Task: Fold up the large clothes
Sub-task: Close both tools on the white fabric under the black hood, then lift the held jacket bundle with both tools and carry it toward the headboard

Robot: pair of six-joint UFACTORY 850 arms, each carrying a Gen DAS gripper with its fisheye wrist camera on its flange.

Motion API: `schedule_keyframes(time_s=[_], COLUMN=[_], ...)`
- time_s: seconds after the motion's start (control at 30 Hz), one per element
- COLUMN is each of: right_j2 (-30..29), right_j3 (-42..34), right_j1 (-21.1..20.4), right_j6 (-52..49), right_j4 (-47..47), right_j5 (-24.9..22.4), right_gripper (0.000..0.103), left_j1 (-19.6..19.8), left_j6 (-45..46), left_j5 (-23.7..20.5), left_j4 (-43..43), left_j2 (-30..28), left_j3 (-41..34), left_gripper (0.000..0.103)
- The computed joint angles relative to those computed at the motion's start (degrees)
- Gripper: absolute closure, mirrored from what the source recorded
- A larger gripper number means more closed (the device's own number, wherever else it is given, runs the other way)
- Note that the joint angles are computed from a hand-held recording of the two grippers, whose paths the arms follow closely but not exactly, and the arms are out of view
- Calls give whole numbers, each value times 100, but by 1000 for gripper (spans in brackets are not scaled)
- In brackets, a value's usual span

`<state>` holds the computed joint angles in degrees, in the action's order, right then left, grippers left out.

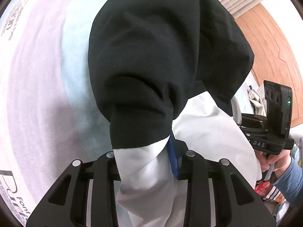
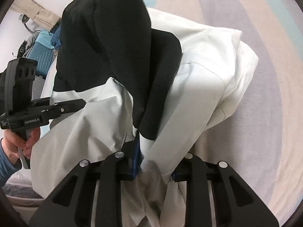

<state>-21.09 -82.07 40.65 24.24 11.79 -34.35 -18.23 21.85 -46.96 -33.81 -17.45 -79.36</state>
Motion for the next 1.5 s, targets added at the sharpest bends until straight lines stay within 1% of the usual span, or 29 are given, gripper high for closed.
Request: schedule_keyframes(time_s=[0.03, 0.13, 0.2, 0.23, 0.27, 0.3, 0.43, 0.53, 0.6, 0.63, 0.67, 0.83, 0.9, 1.0, 1.03, 1.13, 1.23, 1.3, 1.43, 1.5], right_j2=[-11, 41, 1, 2, -224, -333, -169, -90, 1, 55, 178, 483, 742, 1058, 1141, 1487, 1852, 2119, 2713, 2991], right_j3=[-37, -12, -58, -117, -416, -589, -380, -392, -297, -262, -105, 45, 285, 511, 554, 744, 895, 970, 1129, 1217], right_j1=[-12, -14, 89, 113, 243, 300, 328, 372, 378, 383, 349, 382, 388, 459, 484, 620, 807, 971, 1291, 1416], right_j6=[18, 163, 384, 458, 730, 852, 887, 1030, 1062, 1093, 1026, 1267, 1363, 1777, 1894, 2508, 3244, 3867, 4851, 5134], right_j4=[-19, -133, -275, -334, -515, -615, -669, -834, -865, -898, -873, -1109, -1228, -1582, -1683, -2177, -2845, -3384, -4228, -4487], right_j5=[-16, 15, 69, -7, 56, 3, 83, 92, 171, 193, 263, 330, 419, 498, 492, 466, 291, 62, -581, -888], right_gripper=[80, 81, 82, 83, 83, 84, 85, 85, 85, 86, 86, 86, 86, 86, 86, 86, 86, 86, 86, 86], left_j1=[55, -20, -55, -53, -94, -136, -218, -418, -468, -414, -433, -574, -596, -739, -917, -1038, -1183, -1343, -1715, -1920], left_j6=[23, -94, -189, -219, -293, -354, -487, -679, -705, -630, -644, -761, -741, -872, -1036, -1037, -932, -926, -1024, -1053], left_j5=[-42, -44, -65, -90, -84, -57, -72, 20, 25, -2, -1, -48, -78, -163, -95, -234, -371, -466, -574, -633], left_j4=[48, 244, 325, 367, 449, 510, 663, 749, 799, 778, 809, 1010, 1042, 1228, 1325, 1398, 1479, 1522, 1671, 1736], left_j2=[-30, -67, -30, -31, -9, 33, 123, 148, 200, 252, 282, 454, 515, 621, 604, 690, 781, 811, 786, 731], left_j3=[-61, -208, -242, -282, -303, -287, -312, -335, -350, -315, -321, -416, -456, -581, -618, -793, -1001, -1196, -1595, -1834], left_gripper=[71, 71, 72, 72, 72, 72, 73, 73, 73, 73, 73, 73, 73, 73, 74, 74, 74, 74, 74, 74])
